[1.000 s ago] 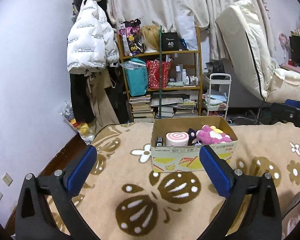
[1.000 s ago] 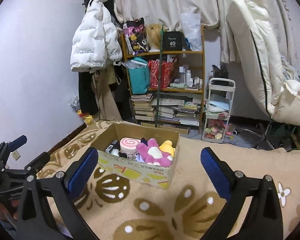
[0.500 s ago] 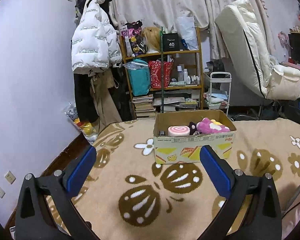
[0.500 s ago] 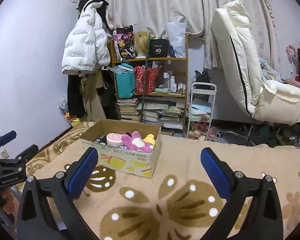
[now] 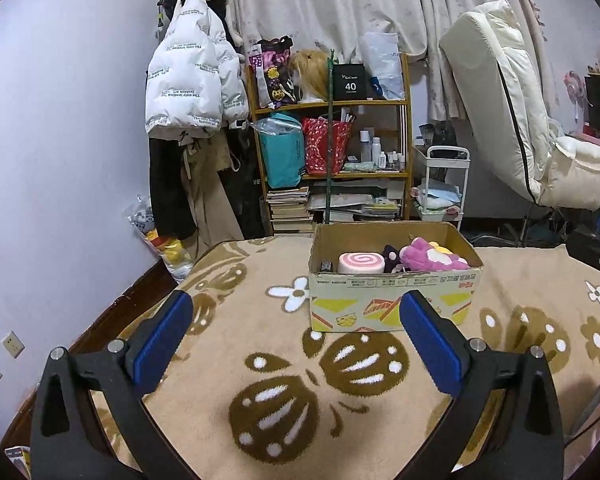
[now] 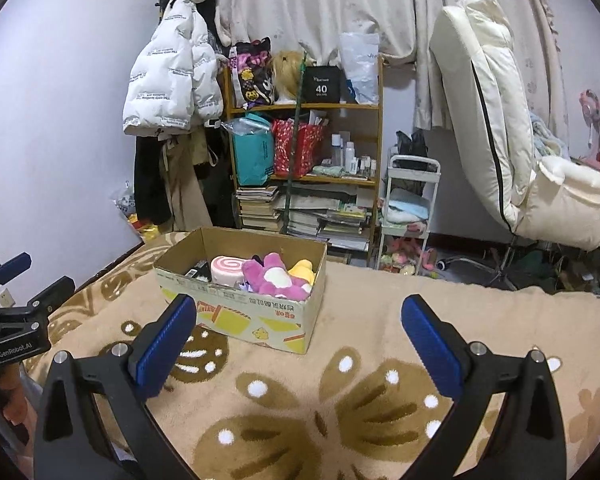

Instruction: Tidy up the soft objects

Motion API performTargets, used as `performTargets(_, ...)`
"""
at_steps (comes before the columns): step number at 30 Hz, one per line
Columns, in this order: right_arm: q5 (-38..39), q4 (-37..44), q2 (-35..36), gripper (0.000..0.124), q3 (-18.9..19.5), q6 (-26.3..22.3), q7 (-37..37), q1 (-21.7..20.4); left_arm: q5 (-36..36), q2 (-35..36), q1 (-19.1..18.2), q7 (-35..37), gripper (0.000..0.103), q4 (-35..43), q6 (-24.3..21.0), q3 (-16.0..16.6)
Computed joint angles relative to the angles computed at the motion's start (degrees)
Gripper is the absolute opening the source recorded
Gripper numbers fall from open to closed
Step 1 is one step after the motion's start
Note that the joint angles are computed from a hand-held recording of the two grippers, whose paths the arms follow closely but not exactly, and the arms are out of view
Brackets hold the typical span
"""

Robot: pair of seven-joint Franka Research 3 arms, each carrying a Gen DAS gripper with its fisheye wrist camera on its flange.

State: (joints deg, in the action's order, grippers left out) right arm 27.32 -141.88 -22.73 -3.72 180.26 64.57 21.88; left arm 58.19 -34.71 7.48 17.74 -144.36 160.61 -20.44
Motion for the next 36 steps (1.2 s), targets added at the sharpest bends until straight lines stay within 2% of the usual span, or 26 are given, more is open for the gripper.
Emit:
performTargets(14,1.14,0.36,1.24,0.103,-1.40,0.97,-1.75,1.76,1.16,0.05,-0.56,-0.59,0.102,0.14,-0.90,-0.10)
performTargets(19,0.97,0.24,1.15,0.103,-0.66,0.72,-1.08,0.96,1.68,-0.12,-0.70,-0.79,0.102,0.18,-1.68,-0.16)
performTargets(25,2.43,0.03,1.17,0.103,-3.00,1.82,-2.39,3.74,0.69,0.19,-1.73,0.28,0.102,0.37,-3.36,0.11)
performTargets(36,2.52,-0.51,0.22,0.103,-1.00,0.92,0.94,1.39,0.50,0.05,-2.20,-0.31,0.102,0.19,-4.60,0.51)
